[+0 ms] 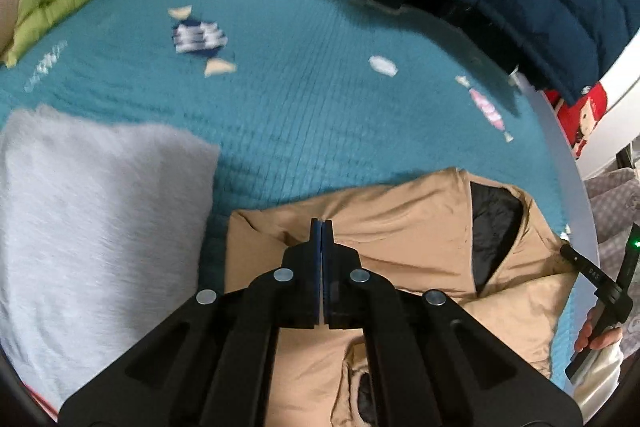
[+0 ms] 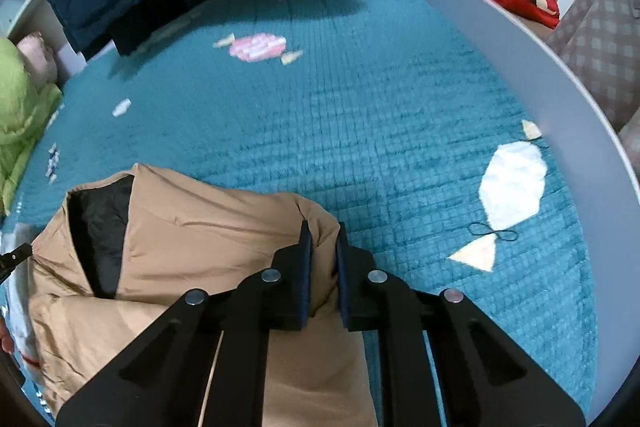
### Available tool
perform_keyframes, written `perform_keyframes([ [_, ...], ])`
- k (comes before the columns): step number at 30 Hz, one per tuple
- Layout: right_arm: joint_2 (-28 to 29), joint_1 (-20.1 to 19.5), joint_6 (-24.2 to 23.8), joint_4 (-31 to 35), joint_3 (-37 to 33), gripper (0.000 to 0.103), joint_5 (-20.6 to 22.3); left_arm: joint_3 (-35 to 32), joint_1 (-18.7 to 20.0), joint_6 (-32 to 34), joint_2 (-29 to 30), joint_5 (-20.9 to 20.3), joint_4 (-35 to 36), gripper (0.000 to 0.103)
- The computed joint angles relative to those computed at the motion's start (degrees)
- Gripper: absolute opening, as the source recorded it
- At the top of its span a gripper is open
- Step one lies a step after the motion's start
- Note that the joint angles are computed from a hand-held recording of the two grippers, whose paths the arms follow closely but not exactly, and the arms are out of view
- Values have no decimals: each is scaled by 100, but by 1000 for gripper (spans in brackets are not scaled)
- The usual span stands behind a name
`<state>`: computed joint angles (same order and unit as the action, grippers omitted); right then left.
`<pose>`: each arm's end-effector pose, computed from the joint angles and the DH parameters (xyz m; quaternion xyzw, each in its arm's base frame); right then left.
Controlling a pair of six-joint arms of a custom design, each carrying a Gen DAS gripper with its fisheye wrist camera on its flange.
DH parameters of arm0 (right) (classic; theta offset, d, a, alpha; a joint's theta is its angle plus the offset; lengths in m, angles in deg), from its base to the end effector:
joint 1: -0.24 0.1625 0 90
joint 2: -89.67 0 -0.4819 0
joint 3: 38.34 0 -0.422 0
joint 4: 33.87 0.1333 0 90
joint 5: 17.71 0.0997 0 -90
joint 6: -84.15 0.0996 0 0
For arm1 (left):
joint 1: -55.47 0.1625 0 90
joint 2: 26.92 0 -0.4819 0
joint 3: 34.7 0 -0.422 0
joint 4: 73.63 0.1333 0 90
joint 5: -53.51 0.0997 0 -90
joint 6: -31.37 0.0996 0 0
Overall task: Fold large clothes
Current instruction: 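Grasp the tan jacket hem with both grippers and fold it toward the collar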
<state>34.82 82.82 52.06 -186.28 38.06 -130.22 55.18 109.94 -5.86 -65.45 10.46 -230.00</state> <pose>-0.0097 -0.8111 0.3972 0.1298 -0.9124 0.2604 0.2878 -0.2707 -0.7337 0.0933 -0.0655 0.9085 -0.3308 0.2469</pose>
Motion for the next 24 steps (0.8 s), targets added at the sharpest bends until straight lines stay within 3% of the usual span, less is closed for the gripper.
perform_keyframes([
  [7, -685, 79, 56, -241, 625, 9, 446, 401, -455, 252, -373, 328, -230, 0],
  [11, -1171, 126, -40, -459, 1117, 8, 646, 856, -844, 324, -677, 525, -532, 0],
  [17, -2227, 49, -188, -610, 2093, 8, 1284, 1673, -1587, 384, -1124, 1001, -920, 0],
  [21, -2853, -118, -375, -566, 2706, 8, 1679, 2400, -2098, 74, -1493, 1164, -1224, 0],
  [24, -3175, -215, -610, -557, 3156, 6, 1781, 2663, -2259, -412, -1656, 1288, -582, 0],
])
